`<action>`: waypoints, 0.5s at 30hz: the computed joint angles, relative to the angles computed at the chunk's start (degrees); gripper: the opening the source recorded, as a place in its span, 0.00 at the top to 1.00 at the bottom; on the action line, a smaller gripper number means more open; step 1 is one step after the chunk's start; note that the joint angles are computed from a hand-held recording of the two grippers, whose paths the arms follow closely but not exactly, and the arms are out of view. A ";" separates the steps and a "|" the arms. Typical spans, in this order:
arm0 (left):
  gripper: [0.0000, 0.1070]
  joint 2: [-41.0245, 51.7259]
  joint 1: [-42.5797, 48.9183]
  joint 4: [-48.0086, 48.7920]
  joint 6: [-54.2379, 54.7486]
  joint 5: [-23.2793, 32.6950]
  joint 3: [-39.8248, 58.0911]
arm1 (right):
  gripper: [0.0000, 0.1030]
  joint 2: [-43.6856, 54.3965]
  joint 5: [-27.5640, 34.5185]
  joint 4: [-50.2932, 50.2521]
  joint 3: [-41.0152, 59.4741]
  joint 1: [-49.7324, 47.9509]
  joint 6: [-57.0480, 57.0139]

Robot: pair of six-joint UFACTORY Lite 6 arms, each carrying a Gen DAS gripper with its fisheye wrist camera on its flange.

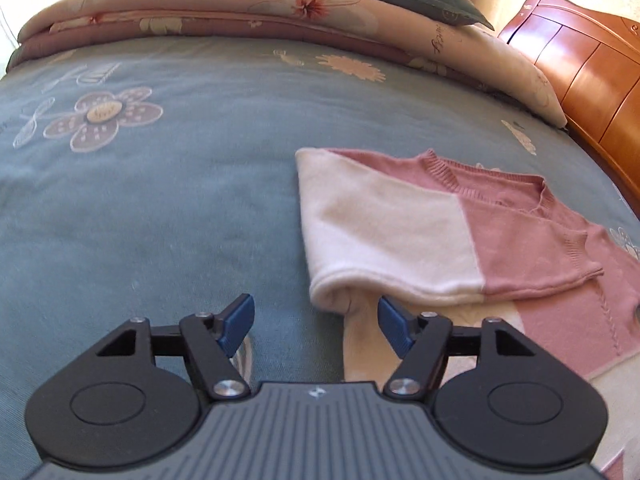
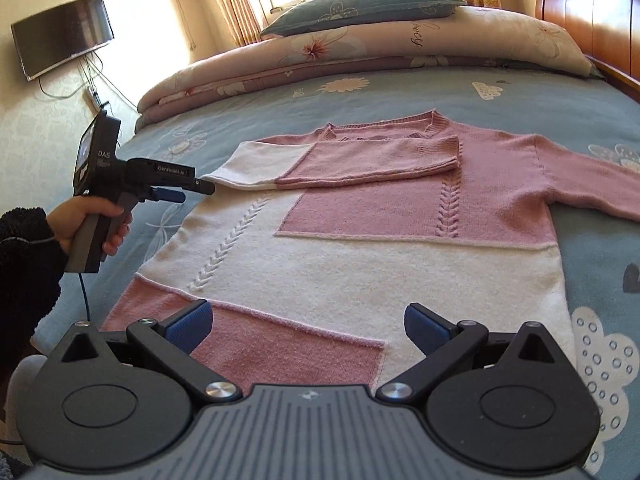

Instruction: Fold clothes

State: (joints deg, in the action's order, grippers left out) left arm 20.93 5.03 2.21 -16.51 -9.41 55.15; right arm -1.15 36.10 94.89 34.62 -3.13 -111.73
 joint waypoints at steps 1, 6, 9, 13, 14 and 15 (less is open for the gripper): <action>0.36 0.67 -0.14 -2.81 2.69 -1.98 -0.53 | 0.00 -0.02 -1.12 0.11 0.47 0.94 0.37; 0.36 2.41 0.27 -3.06 0.95 -9.87 -2.39 | 0.00 2.53 -3.69 -1.97 4.94 3.74 6.11; 0.33 4.07 0.94 -1.91 -1.02 -13.03 -2.40 | 0.00 5.23 -4.21 -4.70 8.66 5.22 10.14; 0.32 5.51 -1.31 -16.33 15.63 -14.78 -1.91 | 0.00 7.61 -8.28 -8.03 13.88 9.13 13.68; 0.30 5.66 -1.79 -18.75 18.59 -15.32 -2.00 | 0.00 8.92 -7.90 -9.47 15.94 9.40 15.47; 0.30 5.84 -1.91 -18.99 19.15 -16.10 -2.25 | 0.00 10.46 -7.35 -10.86 18.24 9.56 17.29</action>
State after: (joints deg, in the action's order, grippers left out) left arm 26.77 3.12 -16.78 2.64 -25.50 52.90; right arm 9.31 28.75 84.03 52.86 6.43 -94.44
